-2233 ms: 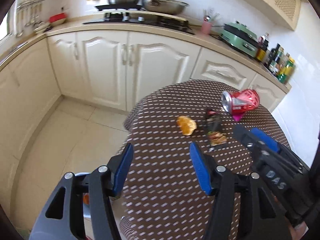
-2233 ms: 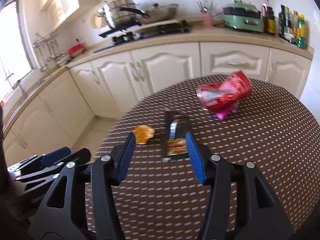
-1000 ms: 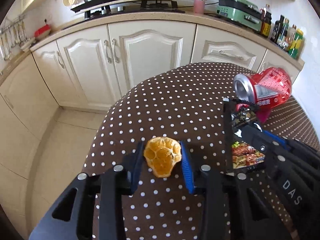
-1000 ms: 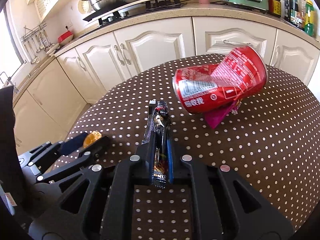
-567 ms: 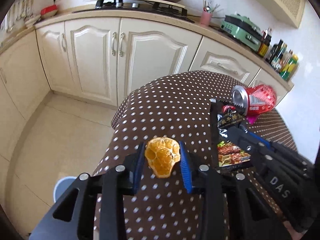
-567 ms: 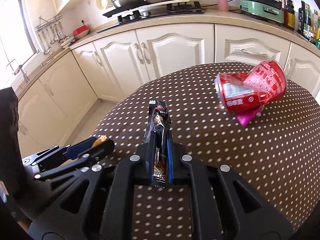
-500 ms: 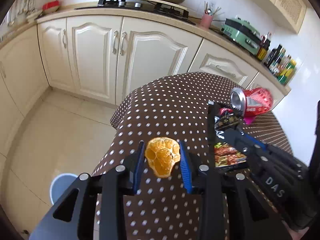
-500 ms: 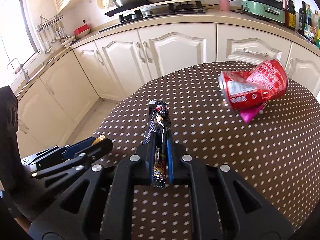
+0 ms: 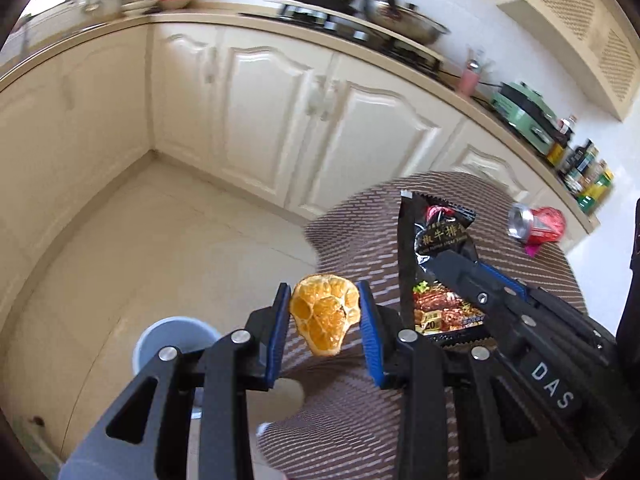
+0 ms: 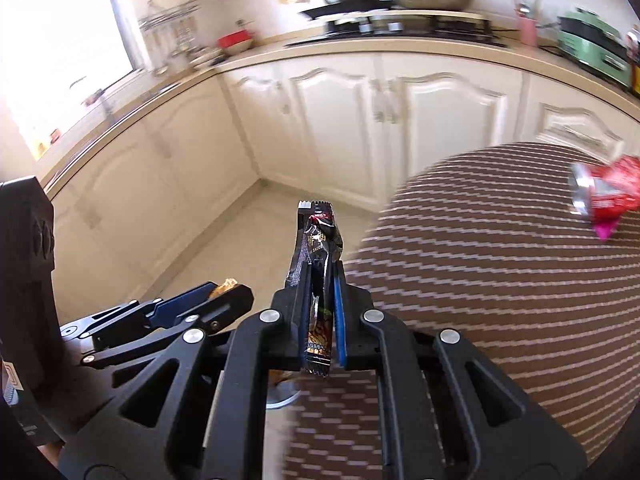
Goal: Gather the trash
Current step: 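Carry the snack bag and peel over the bucket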
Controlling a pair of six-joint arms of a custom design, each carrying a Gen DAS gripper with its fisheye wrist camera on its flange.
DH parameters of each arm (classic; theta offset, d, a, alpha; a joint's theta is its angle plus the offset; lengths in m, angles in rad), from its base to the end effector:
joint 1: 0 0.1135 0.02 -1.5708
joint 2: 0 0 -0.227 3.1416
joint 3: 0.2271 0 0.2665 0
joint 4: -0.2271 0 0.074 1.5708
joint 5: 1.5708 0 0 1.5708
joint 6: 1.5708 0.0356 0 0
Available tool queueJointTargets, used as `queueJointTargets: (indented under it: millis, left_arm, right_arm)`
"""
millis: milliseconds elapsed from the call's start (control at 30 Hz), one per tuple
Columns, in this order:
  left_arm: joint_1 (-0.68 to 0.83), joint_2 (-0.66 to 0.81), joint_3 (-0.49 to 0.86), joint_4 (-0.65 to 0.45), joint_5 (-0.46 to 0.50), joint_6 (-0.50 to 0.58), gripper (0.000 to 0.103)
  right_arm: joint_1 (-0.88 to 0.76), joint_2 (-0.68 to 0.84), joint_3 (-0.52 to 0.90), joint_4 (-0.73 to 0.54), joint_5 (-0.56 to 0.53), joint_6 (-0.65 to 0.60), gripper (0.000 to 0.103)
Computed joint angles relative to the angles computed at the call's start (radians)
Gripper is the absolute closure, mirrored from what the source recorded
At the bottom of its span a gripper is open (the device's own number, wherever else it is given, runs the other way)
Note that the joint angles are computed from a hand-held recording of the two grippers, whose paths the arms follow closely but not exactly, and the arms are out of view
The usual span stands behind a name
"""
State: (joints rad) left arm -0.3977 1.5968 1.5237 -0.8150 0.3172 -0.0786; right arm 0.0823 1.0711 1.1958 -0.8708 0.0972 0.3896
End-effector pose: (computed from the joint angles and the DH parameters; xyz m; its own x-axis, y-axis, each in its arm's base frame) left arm 0.3251 -0.1486 0.2976 -0.7562 0.2368 -0.6099 0.4915 0.8209 -0.2908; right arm 0.2412 0.0164 0.3303 -0.6299 0.3274 -0.7043 0.2470 0.9442 0.2180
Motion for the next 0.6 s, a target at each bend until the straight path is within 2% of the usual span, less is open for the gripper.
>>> queueJointTargets:
  millis: [133,267,600]
  left_arm:
    - [0.133,-0.007,-0.040,-0.017,0.015,0.046,0.070]
    - [0.254,0.046,-0.035,-0.045,0.032,0.064,0.071]
    - [0.346,0.207,0.033,-0.046,0.004,0.091,0.070]
  right_arm:
    - [0.153,0.118,0.045,0.050,0.048,0.049,0.092]
    - [0.263,0.266,0.097,0.110,0.059,0.077,0.092]
    - [0.326,0.543,0.191,0.196,0.022,0.094,0.092]
